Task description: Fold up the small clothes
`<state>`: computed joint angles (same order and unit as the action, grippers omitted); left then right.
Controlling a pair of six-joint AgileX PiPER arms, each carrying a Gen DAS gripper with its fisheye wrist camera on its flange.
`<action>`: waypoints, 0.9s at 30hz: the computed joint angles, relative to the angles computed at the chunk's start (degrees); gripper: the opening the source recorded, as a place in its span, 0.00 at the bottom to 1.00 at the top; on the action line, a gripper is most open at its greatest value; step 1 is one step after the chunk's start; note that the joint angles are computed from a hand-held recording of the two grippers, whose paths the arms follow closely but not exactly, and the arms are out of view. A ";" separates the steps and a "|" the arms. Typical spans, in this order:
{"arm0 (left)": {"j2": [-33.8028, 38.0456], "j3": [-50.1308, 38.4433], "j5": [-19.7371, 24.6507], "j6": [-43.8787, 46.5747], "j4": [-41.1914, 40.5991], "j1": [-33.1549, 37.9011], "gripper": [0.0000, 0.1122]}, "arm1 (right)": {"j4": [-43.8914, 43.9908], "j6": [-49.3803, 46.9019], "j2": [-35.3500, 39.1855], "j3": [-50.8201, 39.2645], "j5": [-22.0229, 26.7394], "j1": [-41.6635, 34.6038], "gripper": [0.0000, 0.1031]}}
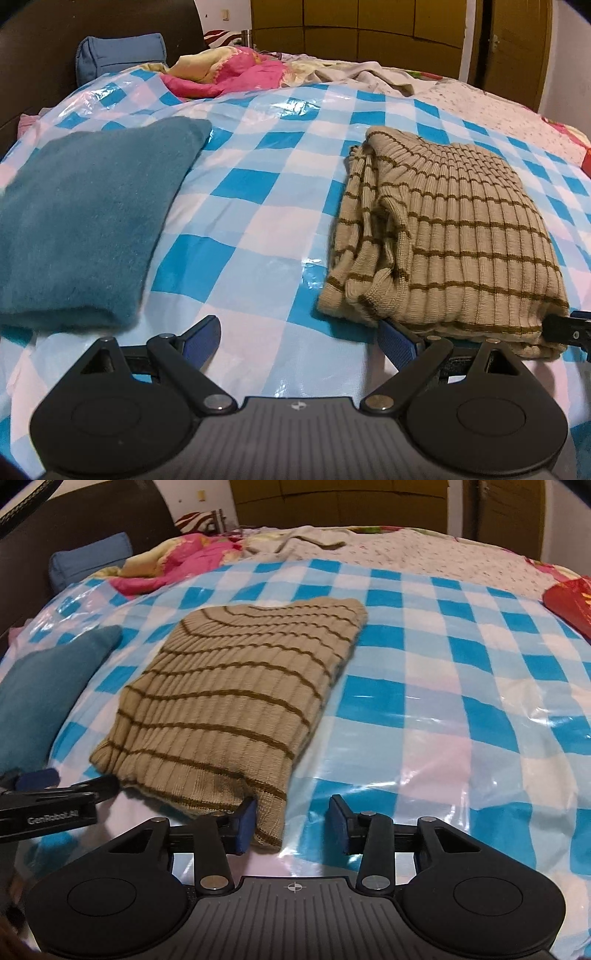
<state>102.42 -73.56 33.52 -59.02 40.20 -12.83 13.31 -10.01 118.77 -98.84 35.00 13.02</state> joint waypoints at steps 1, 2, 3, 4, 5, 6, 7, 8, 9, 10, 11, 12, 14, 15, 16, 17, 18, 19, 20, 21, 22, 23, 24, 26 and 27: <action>-0.20 0.33 -0.33 -0.21 0.21 -0.01 0.91 | -0.19 0.46 0.09 -0.23 0.16 -0.08 0.38; -0.25 0.44 -0.39 -0.31 0.41 -0.09 0.91 | -0.36 0.70 0.15 -0.41 0.29 -0.14 0.38; -0.22 0.46 -0.20 -0.64 0.89 -0.29 0.91 | -0.74 1.01 0.00 -0.24 0.15 -0.05 0.38; -0.14 0.42 0.02 -0.91 1.37 -0.45 0.91 | -1.21 1.22 -0.14 -0.01 -0.08 0.05 0.38; -0.09 0.43 0.19 -1.21 1.91 -0.64 0.91 | -1.73 1.43 -0.16 0.07 -0.21 0.15 0.38; -0.04 0.38 0.42 -1.58 2.44 -0.87 0.91 | -2.27 1.93 -0.09 -0.01 -0.12 0.27 0.38; -0.03 0.43 0.61 -2.06 3.02 -1.05 0.91 | -2.53 2.29 0.23 -0.53 0.33 0.29 0.38; -0.07 0.53 0.66 -2.51 3.40 -1.12 0.91 | -2.68 2.64 0.53 -1.01 0.80 0.29 0.38; -0.14 0.61 0.64 -2.77 3.43 -1.07 0.91 | -2.91 3.02 0.85 -1.49 1.11 0.31 0.38; -0.16 0.62 0.61 -2.99 3.18 -0.84 0.91 | -3.20 3.42 0.94 -1.58 1.08 0.30 0.39; -0.19 0.65 0.62 -3.26 2.85 -0.60 0.91 | -3.36 3.71 0.83 -1.32 0.79 0.27 0.40; -0.24 0.70 0.65 -3.49 2.52 -0.37 0.91 | -3.33 3.72 0.63 -0.92 0.47 0.17 0.40; -0.25 0.69 0.87 -4.13 2.10 -0.06 0.91 | -3.29 3.81 0.05 0.13 -0.08 -0.04 0.40; -0.24 0.65 1.01 -4.31 2.15 -0.07 0.91 | -3.27 3.78 -0.20 0.49 -0.24 -0.11 0.40; -0.33 0.80 1.03 -4.71 2.71 -0.26 0.91 | -3.09 3.55 -0.56 0.94 -0.40 -0.20 0.40; -0.46 0.96 0.80 -4.61 2.96 -0.40 0.91 | -2.79 3.20 -1.17 1.75 -0.83 -0.26 0.40; -0.55 1.04 0.44 -3.82 2.54 -0.44 0.91 | -2.44 2.74 -2.11 3.06 -1.72 -0.26 0.40; -0.51 0.85 0.36 -2.44 1.44 -0.46 0.91 | -2.10 2.16 -3.05 4.41 -2.69 -0.26 0.40; -0.49 0.65 0.64 -1.53 0.75 -0.65 0.91 | -1.74 1.54 -4.13 5.98 -3.79 -0.20 0.42; -0.62 0.67 0.86 -1.06 0.50 -1.00 0.91 | -1.03 0.56 -5.41 7.97 -5.31 -0.19 0.42; -0.93 0.92 0.73 -0.53 0.30 -1.37 0.91 | -0.15 -0.59 -6.48 9.67 -6.62 -0.23 0.42; -1.35 1.35 0.37 0.00 0.13 -1.77 0.91 | 1.09 -1.94 -7.66 11.66 -8.08 -0.29 0.43; -1.65 1.64 0.30 0.22 0.25 -2.22 0.91 | 2.28 -2.92 -8.57 13.25 -9.26 -0.35 0.44; -1.64 1.17 1.54 1.24 0.07 -3.33 0.91 | 5.17 -5.14 -9.51 15.21 -10.41 -0.71 0.44; -1.42 0.70 2.41 1.98 -0.19 -3.82 0.91 | 7.05 -6.39 -9.93 16.21 -10.63 -0.92 0.44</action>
<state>101.00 -72.86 35.93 -57.04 40.01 -16.65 20.36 -16.40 108.84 -82.64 24.36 12.10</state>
